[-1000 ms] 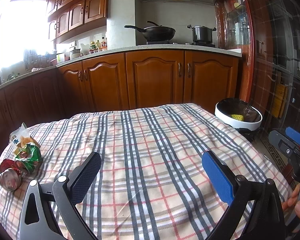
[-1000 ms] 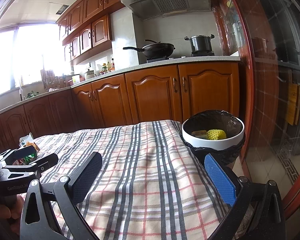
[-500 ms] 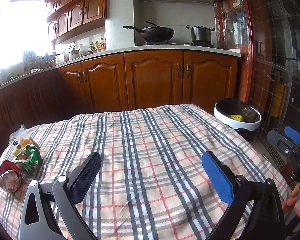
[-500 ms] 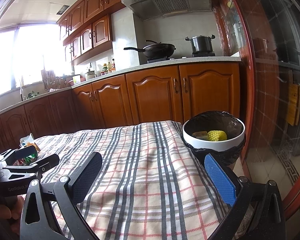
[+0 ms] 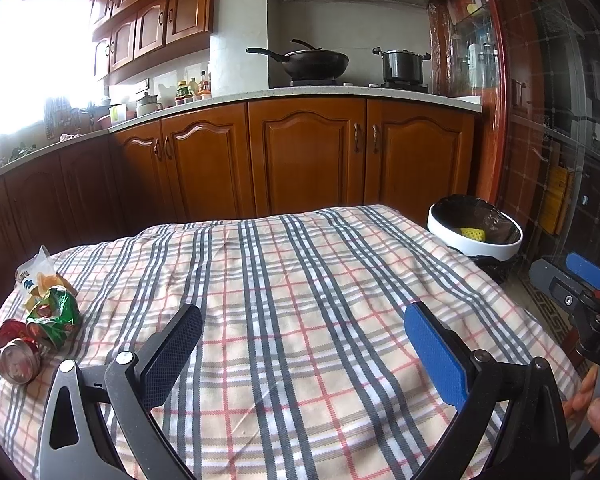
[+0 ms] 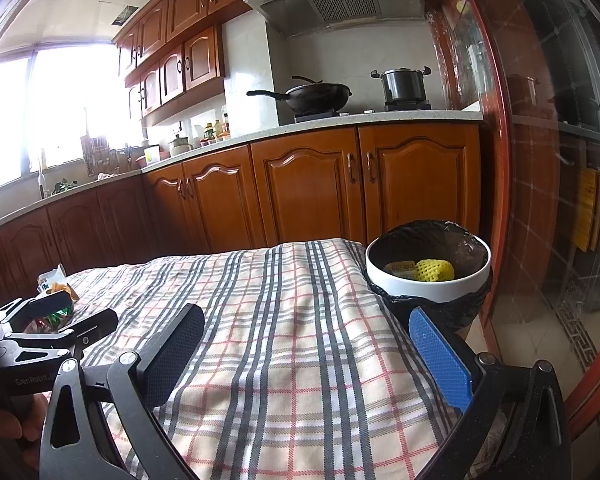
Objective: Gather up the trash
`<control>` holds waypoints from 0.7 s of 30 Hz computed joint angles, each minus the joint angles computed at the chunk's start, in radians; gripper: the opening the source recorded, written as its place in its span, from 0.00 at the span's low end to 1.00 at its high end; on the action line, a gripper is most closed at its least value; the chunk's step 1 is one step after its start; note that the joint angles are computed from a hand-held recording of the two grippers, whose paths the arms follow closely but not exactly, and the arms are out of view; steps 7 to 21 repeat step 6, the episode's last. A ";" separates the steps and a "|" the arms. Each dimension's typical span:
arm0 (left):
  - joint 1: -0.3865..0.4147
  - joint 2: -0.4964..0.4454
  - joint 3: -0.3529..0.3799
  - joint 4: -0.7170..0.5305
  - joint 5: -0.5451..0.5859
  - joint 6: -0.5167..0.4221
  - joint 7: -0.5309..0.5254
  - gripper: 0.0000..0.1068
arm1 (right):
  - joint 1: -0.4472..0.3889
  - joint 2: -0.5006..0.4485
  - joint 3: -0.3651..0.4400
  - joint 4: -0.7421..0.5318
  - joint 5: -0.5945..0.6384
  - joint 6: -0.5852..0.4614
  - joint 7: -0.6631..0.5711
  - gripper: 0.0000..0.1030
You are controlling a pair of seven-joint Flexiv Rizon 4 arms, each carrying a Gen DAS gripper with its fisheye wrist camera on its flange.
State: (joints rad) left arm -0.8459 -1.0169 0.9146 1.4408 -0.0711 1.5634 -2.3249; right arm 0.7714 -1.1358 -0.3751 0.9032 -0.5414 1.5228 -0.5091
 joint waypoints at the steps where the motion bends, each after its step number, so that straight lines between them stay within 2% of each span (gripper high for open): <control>1: 0.002 0.001 -0.003 0.000 0.001 -0.001 0.001 0.95 | -0.006 -0.002 0.016 -0.009 0.000 -0.011 -0.009 1.00; 6: 0.030 0.018 -0.038 0.001 0.005 0.001 0.014 0.96 | -0.031 -0.014 0.076 -0.047 -0.001 -0.064 -0.042 1.00; 21: 0.030 0.018 -0.038 0.001 0.005 0.001 0.014 0.96 | -0.031 -0.014 0.076 -0.047 -0.001 -0.064 -0.042 1.00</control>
